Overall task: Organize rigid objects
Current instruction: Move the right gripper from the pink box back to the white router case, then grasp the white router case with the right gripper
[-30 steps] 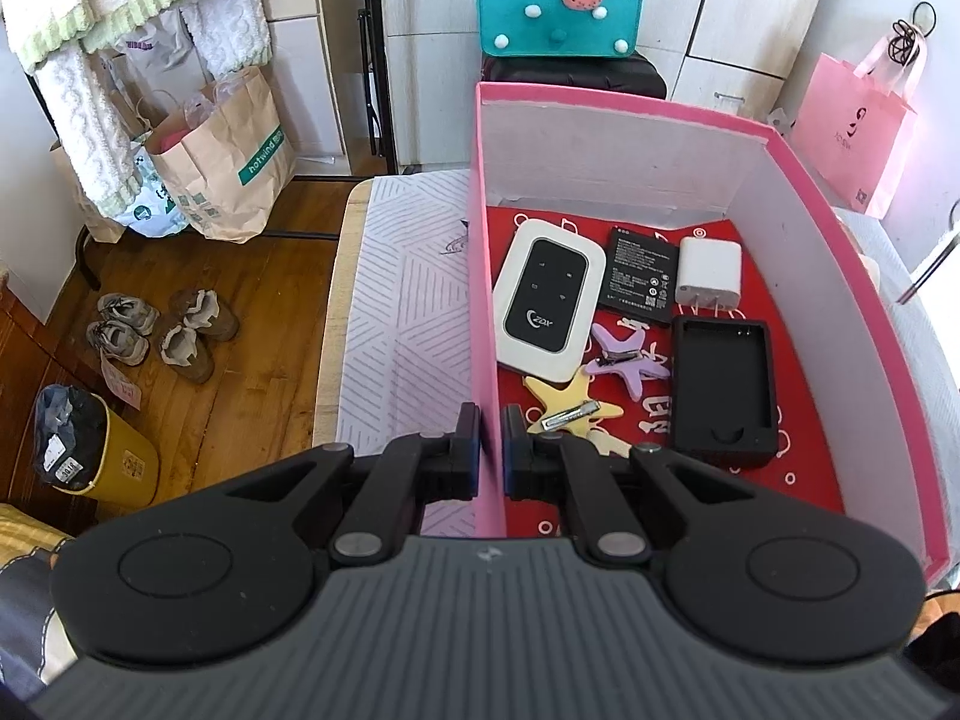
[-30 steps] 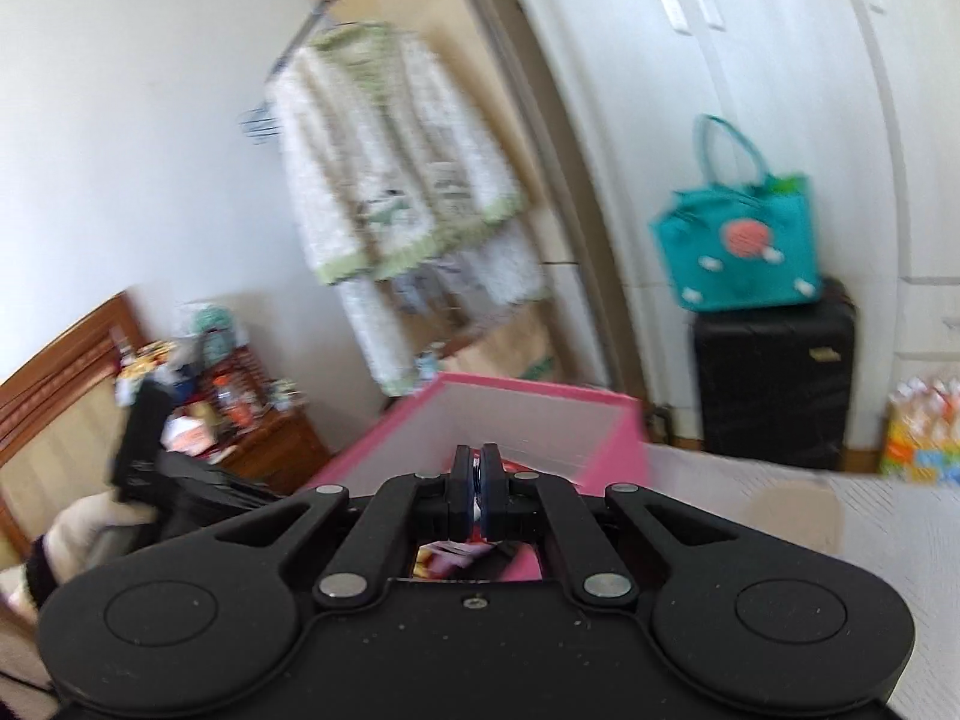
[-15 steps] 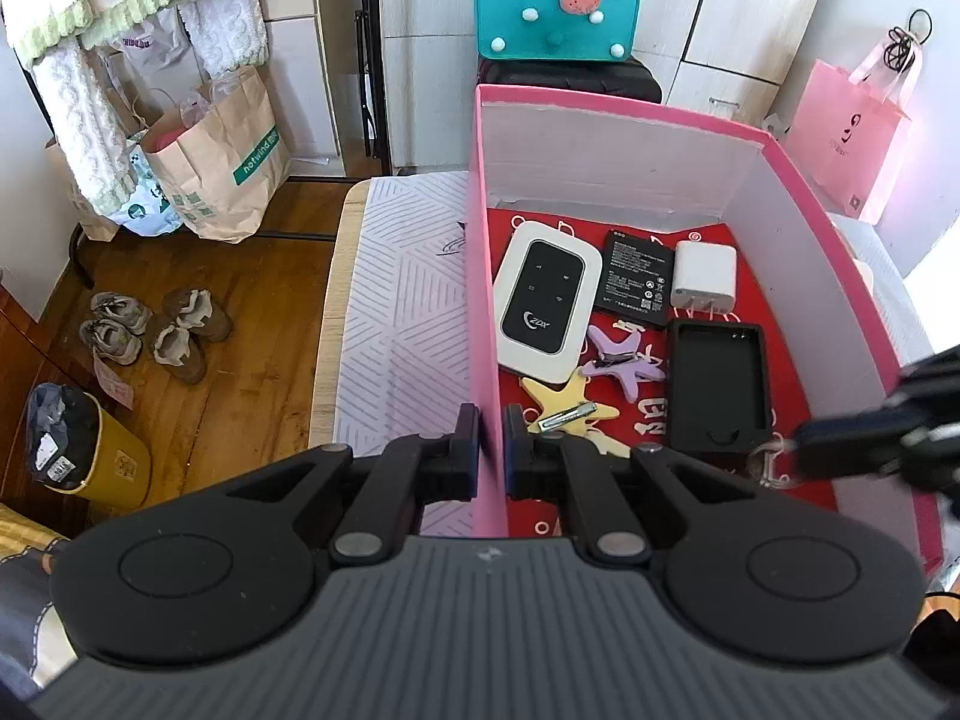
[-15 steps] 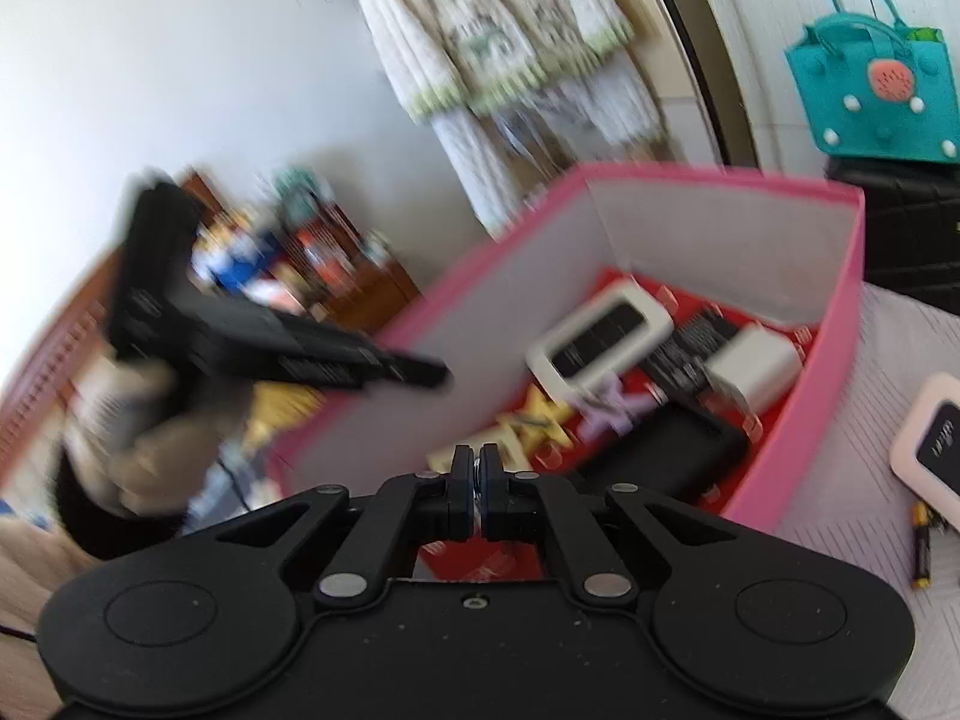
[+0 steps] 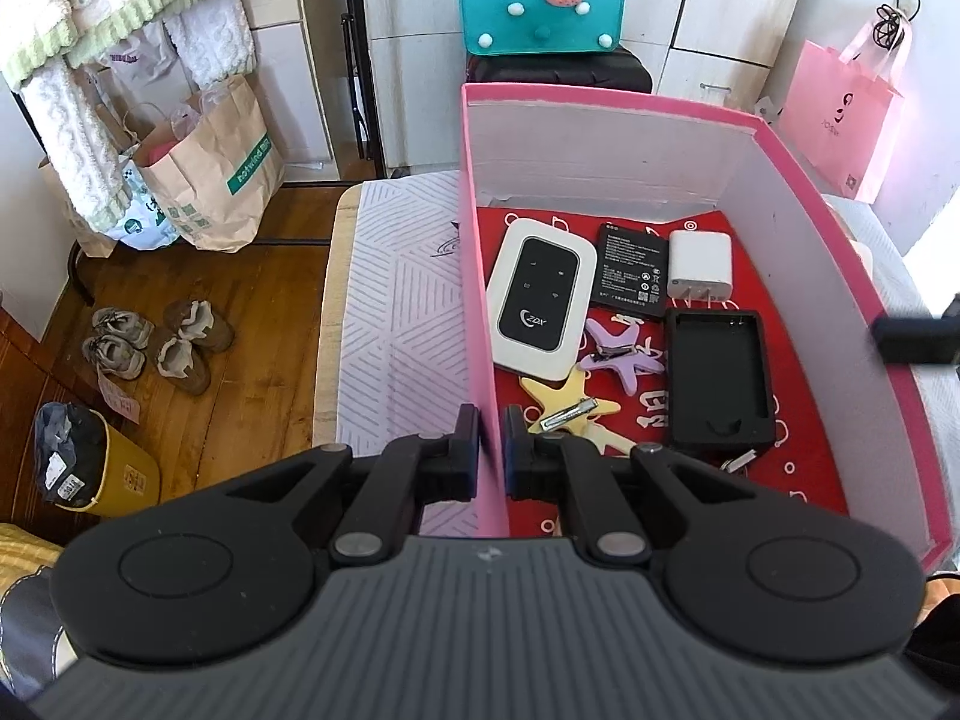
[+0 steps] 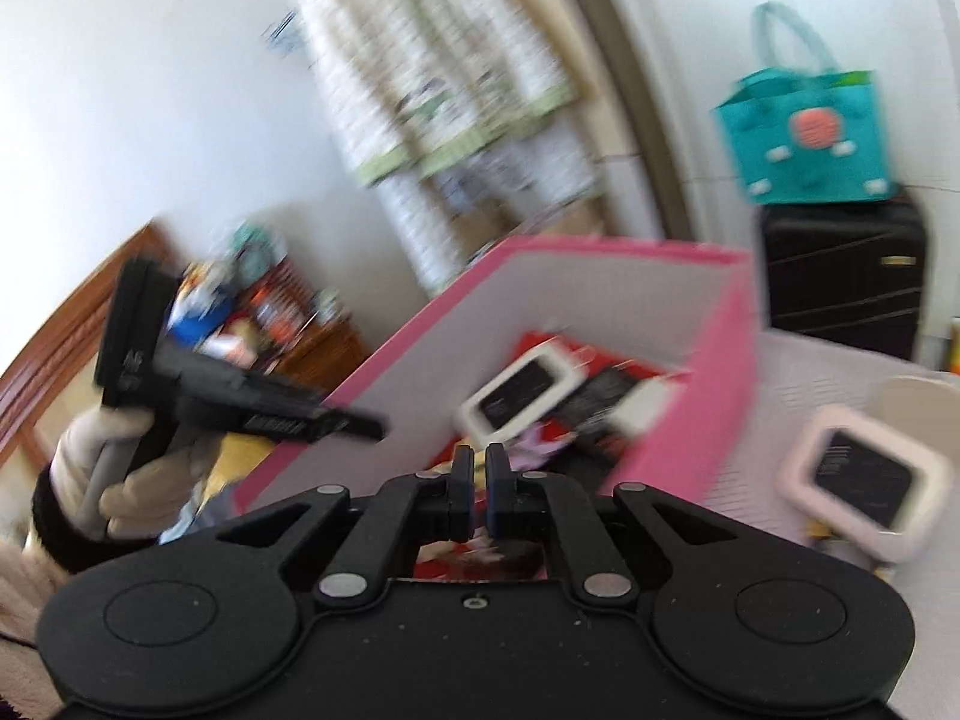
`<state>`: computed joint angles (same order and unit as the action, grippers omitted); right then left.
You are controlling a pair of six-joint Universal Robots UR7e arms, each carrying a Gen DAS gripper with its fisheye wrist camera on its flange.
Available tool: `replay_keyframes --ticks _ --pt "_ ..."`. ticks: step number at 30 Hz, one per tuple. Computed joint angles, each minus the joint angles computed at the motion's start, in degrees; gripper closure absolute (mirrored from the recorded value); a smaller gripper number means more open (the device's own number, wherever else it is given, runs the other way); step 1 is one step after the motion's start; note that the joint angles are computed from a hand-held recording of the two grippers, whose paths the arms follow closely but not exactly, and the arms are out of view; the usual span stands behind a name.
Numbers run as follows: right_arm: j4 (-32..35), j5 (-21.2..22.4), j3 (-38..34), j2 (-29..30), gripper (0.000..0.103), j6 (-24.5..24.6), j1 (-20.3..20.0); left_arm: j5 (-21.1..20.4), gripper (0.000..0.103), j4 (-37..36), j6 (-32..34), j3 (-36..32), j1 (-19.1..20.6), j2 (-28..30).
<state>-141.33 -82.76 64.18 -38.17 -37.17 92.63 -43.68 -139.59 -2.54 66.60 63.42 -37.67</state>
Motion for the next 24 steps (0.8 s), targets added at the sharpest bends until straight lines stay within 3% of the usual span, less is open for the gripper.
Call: replay_keyframes --ticks 3,5,8,10,13,17,24 --pt "-10.52 -4.19 2.84 -1.12 0.092 0.78 -0.56 -0.28 0.096 -1.28 0.65 0.60 0.05 -0.16" --pt "-19.05 -9.15 3.96 -0.48 0.073 -0.61 -0.57 -0.72 0.096 -1.97 0.87 0.94 0.18 -0.33" --pt "-25.48 -13.60 3.30 1.30 0.063 -3.94 -1.09 -1.52 0.095 -2.16 0.89 1.22 0.44 -0.73" --pt "-25.16 -15.71 1.41 2.55 0.058 -4.59 -1.60 -1.66 0.095 -2.02 1.12 1.04 0.53 -0.70" --pt "-21.84 -17.17 -2.14 4.38 0.042 -4.23 -2.50 -2.03 0.095 -1.65 1.39 0.81 0.60 -0.68" --pt "-20.52 -20.08 -5.99 6.73 0.039 0.01 -3.39 -2.23 0.094 -2.21 1.72 1.14 0.62 -0.78" --pt "-13.14 -12.19 -8.47 7.20 0.039 9.88 -6.27 -2.62 0.094 -2.49 1.64 1.32 0.71 -0.92"
